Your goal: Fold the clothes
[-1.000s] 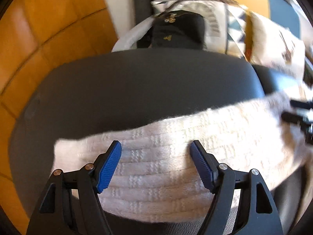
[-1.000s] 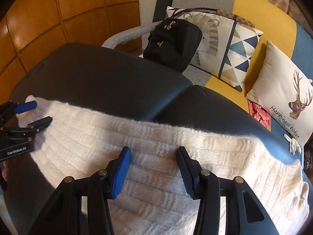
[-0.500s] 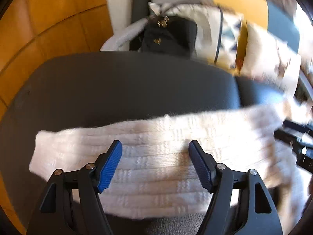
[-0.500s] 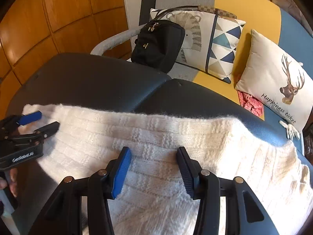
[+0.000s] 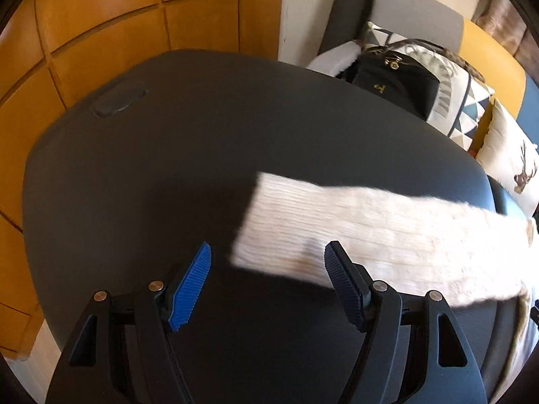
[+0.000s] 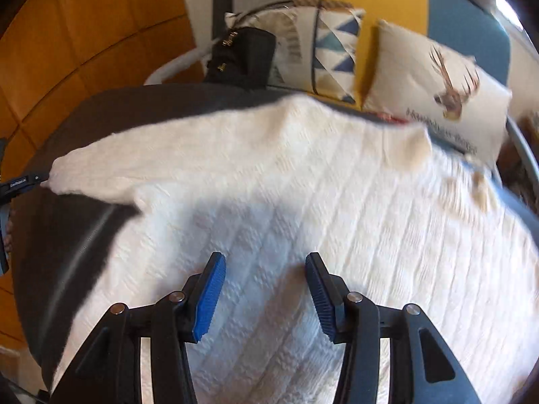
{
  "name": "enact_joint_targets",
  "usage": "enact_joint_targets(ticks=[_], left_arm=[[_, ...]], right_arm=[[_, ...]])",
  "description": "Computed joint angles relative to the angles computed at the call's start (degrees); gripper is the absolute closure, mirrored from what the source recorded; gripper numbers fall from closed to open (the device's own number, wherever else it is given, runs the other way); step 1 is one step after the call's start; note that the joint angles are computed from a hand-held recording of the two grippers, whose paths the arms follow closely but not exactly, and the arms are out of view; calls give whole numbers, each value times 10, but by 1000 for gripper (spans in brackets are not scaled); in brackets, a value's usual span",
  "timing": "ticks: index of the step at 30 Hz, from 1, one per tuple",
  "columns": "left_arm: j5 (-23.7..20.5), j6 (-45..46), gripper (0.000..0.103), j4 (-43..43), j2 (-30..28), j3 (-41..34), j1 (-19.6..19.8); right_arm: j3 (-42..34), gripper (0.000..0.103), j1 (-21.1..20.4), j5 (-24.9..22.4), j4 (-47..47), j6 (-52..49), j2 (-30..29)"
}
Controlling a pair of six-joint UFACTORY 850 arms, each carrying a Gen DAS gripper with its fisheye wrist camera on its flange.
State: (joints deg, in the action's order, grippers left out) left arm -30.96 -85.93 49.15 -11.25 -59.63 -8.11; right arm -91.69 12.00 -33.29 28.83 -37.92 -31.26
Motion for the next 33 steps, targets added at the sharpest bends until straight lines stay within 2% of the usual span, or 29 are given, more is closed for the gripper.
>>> enact_joint_targets(ticks=[2,4,6,7,9,11,12,14,19,23,27,30,33], left_arm=[[6,28,30,-15,-3,-2,8],[-12,72,30,-46,-16,-12,9],[-8,60,30,-39,-17,-11,9],[-5,44,34,-30,-12,-8,9],[7,-31,36,37,10,9,-3],[45,-81,36,96,32,25,-14],[63,-93,36,118,40,29,-18],[76,-59,36,111,32,19,-28],[45,94,36,-32,-33,-41,-28],[9,103,35,-41,-56,-64,-35],[5,65,35,-41,-46,-65,-46],[41,4,35,13,-23,-50,-85],[77,6,35,23,-28,-70,-139]], right_arm=[[4,53,0,8,7,2,-1],[4,52,2,17,1,12,-2],[8,52,5,27,-5,14,0],[10,52,6,30,-5,12,2],[8,52,3,23,10,2,2],[9,52,-1,16,24,-6,3],[10,52,-2,16,26,-8,4],[15,52,1,21,23,-9,7],[20,52,0,24,38,-16,11],[25,51,-2,30,53,-35,12],[27,51,-5,30,74,-56,13],[36,49,-19,20,100,-73,25],[76,36,-33,41,97,-73,59]])
